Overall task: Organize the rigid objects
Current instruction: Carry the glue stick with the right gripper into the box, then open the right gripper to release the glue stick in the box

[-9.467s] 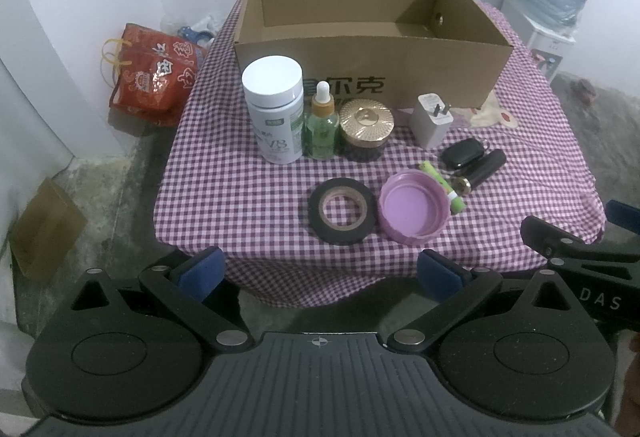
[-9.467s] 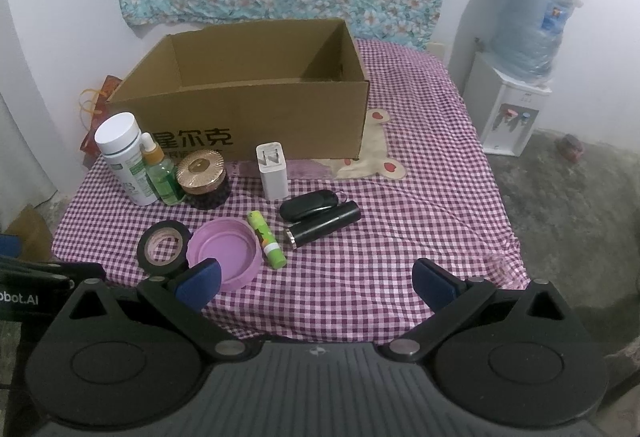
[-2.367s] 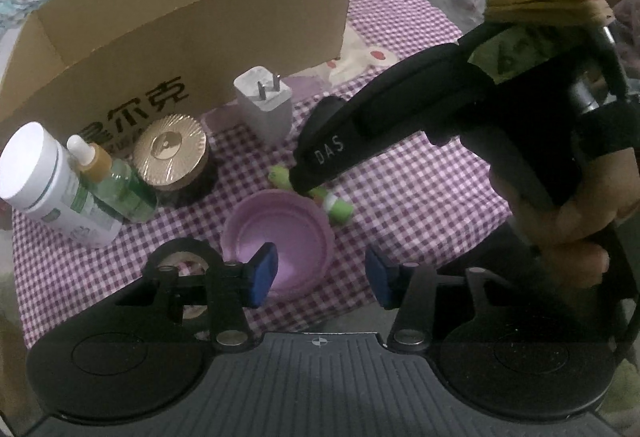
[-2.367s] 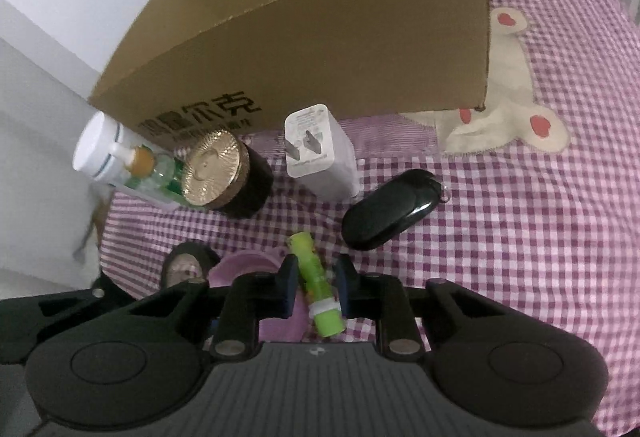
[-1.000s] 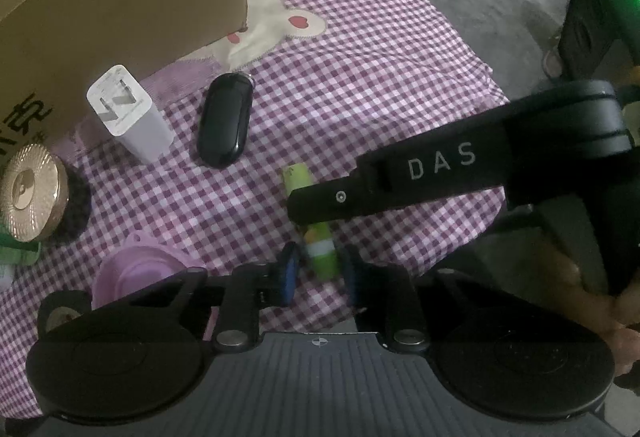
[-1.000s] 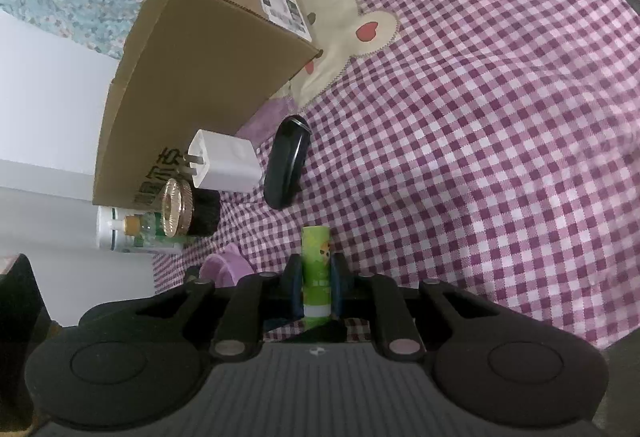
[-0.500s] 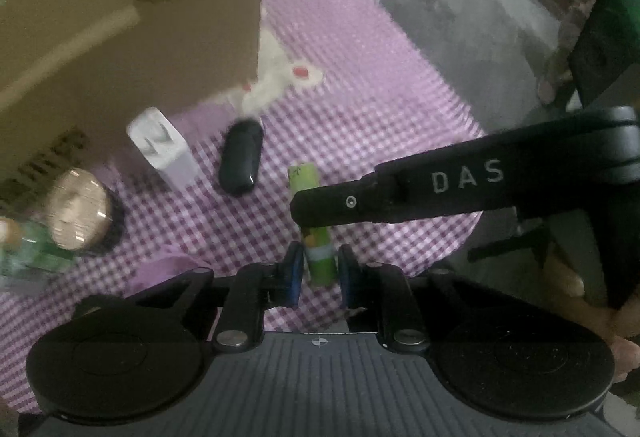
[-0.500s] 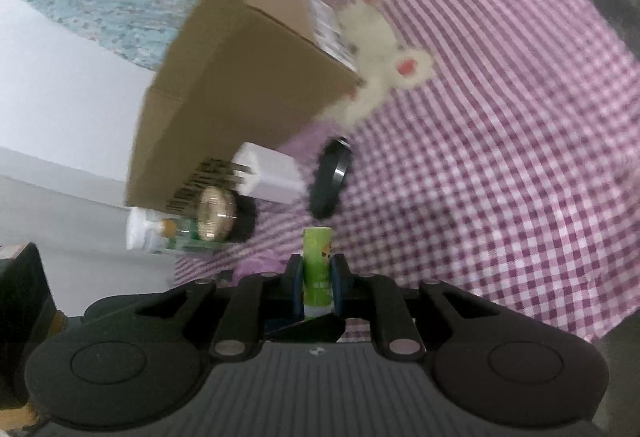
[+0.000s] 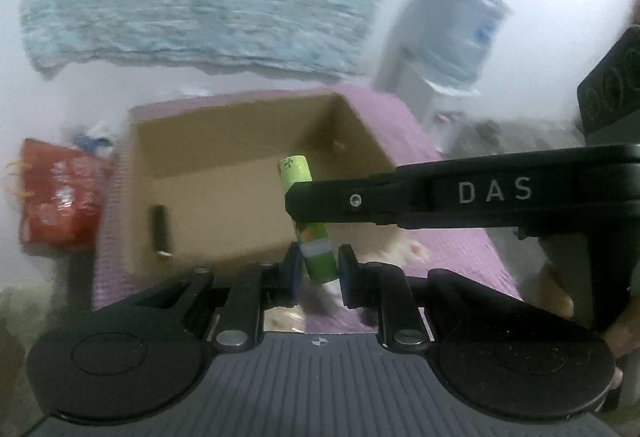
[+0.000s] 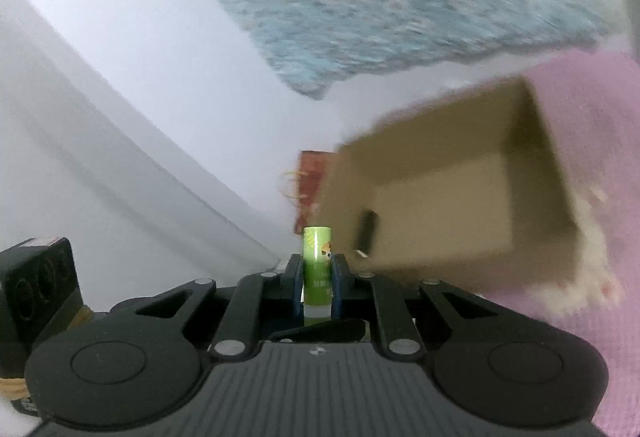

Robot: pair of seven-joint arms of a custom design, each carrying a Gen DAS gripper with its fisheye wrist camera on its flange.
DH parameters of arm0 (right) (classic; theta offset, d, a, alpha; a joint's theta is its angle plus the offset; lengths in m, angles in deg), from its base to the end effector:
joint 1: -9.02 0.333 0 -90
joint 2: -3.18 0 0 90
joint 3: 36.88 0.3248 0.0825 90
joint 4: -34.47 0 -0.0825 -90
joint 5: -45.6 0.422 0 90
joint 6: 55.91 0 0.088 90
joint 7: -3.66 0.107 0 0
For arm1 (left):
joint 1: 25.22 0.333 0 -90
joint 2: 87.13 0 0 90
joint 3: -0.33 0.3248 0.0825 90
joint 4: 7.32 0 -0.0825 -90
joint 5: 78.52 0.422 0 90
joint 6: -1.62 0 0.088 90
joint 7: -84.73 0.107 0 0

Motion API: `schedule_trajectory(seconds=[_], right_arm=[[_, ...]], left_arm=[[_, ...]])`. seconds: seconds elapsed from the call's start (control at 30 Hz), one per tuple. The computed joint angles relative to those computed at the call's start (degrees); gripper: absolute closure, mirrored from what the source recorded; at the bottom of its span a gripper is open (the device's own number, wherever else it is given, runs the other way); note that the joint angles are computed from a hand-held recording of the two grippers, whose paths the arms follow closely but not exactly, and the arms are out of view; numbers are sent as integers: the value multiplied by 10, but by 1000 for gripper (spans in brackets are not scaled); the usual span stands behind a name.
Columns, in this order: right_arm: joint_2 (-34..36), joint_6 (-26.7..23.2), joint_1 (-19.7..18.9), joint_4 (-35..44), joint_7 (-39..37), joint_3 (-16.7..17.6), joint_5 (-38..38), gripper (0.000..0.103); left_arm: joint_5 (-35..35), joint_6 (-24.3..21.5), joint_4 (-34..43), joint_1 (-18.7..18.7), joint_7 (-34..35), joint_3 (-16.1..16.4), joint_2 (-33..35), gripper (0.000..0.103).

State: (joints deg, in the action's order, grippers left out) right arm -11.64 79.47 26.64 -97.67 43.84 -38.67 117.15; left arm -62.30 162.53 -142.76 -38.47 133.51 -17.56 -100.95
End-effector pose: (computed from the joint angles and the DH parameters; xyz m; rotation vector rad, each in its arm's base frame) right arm 0.5071 0.1555 0.4809 -1.7303 1.2394 0.2727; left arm 0.4536 -0.2972 0.4809 -1.8097 1.9555 -0.8520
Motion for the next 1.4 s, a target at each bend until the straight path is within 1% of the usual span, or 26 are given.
schedule_trajectory(seconds=[0.03,0.1,0.23,0.3,0.33,0.47,0.6,0.77,0.83,0.9,0.93,0.97,1.1,1.17,1.23,1.27,1.3,1.4], right_arm=[[20,6,6,21,2,6,5,87],[76,-6,9,77,15,15,-3,87],[198,-35,-7,194,85,40,-52,87],[260,-44,-14,257,132,53,-95,87],[286,-45,-17,284,153,59,-119,87],[400,-59,-17,408,244,74,-208,87],[483,-60,-9,500,304,86,-280,87],[545,-64,-6,572,346,106,-349,85],[548,-56,-13,577,349,120,-361,83],[532,-46,-29,554,341,136,-358,78],[519,-40,-37,537,333,143,-352,77],[518,-39,-40,540,331,147,-351,77],[441,-27,-84,452,269,167,-286,77],[390,-24,-107,396,221,170,-231,77],[334,-27,-127,337,171,165,-171,76],[301,-27,-137,301,144,160,-137,76],[273,-29,-143,272,120,152,-109,76],[192,-39,-155,182,54,122,-30,76]], left_arm=[[-1,-4,5,6,0,6,5,85],[-12,-12,18,12,7,19,24,85],[-52,-31,66,22,43,49,90,85],[-48,-47,92,29,44,56,119,85],[-41,-57,94,31,39,59,123,85],[-35,-85,127,37,40,71,160,84],[-32,-89,133,37,40,76,170,84],[-17,-88,130,36,28,78,165,84],[-13,-83,123,36,23,78,158,84],[-2,-80,115,35,12,76,145,83],[5,-76,108,35,7,74,135,83],[9,-73,101,35,3,72,126,83],[8,-57,65,34,-1,61,76,79],[-1,-49,48,33,4,56,50,77],[-9,-39,28,32,5,49,22,74],[-11,-35,19,32,4,44,9,70],[-11,-31,10,31,2,40,-4,67],[-22,-22,-13,25,6,29,-36,64]])
